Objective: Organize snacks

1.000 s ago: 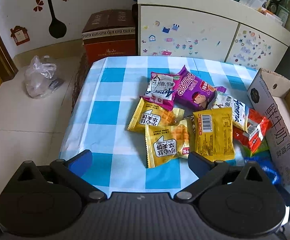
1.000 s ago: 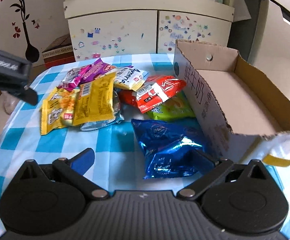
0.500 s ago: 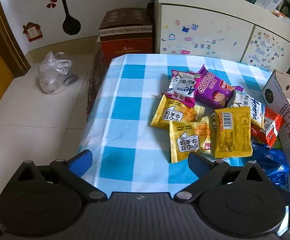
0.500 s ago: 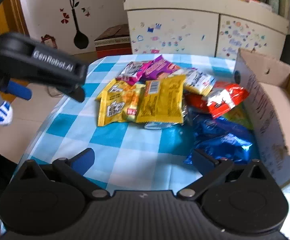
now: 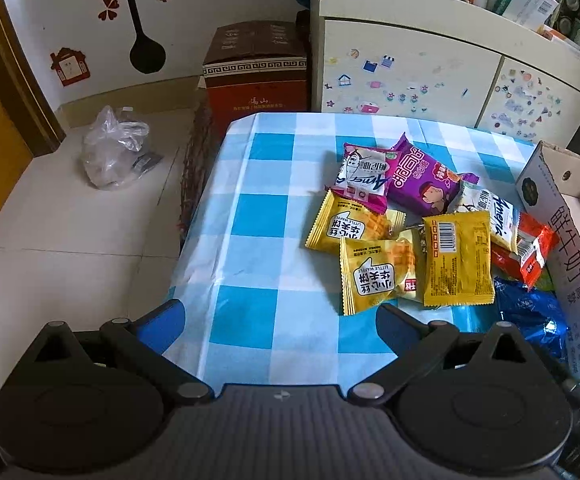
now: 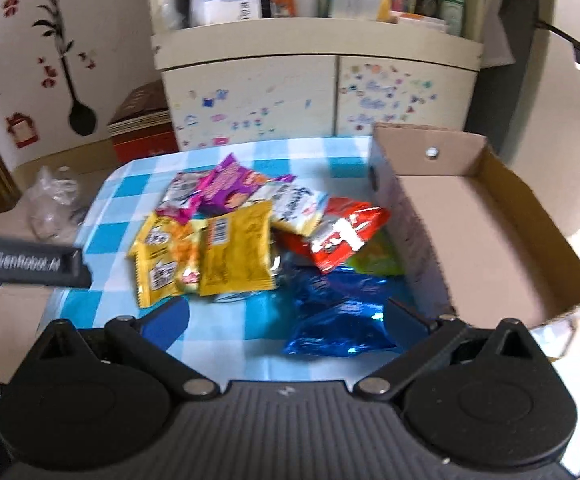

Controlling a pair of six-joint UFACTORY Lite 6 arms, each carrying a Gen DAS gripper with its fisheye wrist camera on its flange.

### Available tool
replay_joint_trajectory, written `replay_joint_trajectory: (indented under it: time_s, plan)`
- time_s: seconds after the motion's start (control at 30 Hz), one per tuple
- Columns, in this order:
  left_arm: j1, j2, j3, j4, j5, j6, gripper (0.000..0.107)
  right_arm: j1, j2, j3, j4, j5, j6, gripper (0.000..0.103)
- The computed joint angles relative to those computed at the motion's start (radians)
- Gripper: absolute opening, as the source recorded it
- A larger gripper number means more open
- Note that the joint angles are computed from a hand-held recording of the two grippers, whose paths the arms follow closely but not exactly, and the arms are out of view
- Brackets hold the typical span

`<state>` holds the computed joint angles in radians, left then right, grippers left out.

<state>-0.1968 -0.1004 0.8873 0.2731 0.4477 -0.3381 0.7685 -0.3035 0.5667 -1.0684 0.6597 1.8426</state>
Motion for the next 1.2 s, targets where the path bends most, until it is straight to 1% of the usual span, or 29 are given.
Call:
replay_joint_trajectory:
  time_s: [0.1, 0.27, 0.5, 0.67, 0.83, 1.2]
  plan:
    - [-0.007, -0.005, 0.003, -0.004, 0.011, 0.002, 0.103, -0.092, -0.046, 0.02, 0.15, -0.067, -0.196, 0.102]
    - [-0.029, -0.019, -0.003, 0.015, 0.029, -0.015, 0.103, -0.145, -0.045, 0.066, 0.249, -0.045, -0.347, 0.102]
    - [-0.068, -0.012, -0.003, 0.063, 0.05, -0.067, 0.103, -0.198, -0.021, 0.044, 0.297, -0.099, -0.335, 0.102]
    - [-0.091, -0.003, -0.003, 0.082, 0.056, -0.091, 0.103, -0.157, 0.023, 0.067, 0.223, -0.052, -0.273, 0.102]
    - [-0.111, -0.005, -0.012, 0.103, 0.057, -0.111, 0.103, -0.142, 0.051, 0.075, 0.192, -0.042, -0.25, 0.102]
    - [-0.127, 0.004, -0.012, 0.141, 0.069, -0.153, 0.103, -0.142, 0.082, 0.084, 0.195, -0.063, -0.256, 0.102]
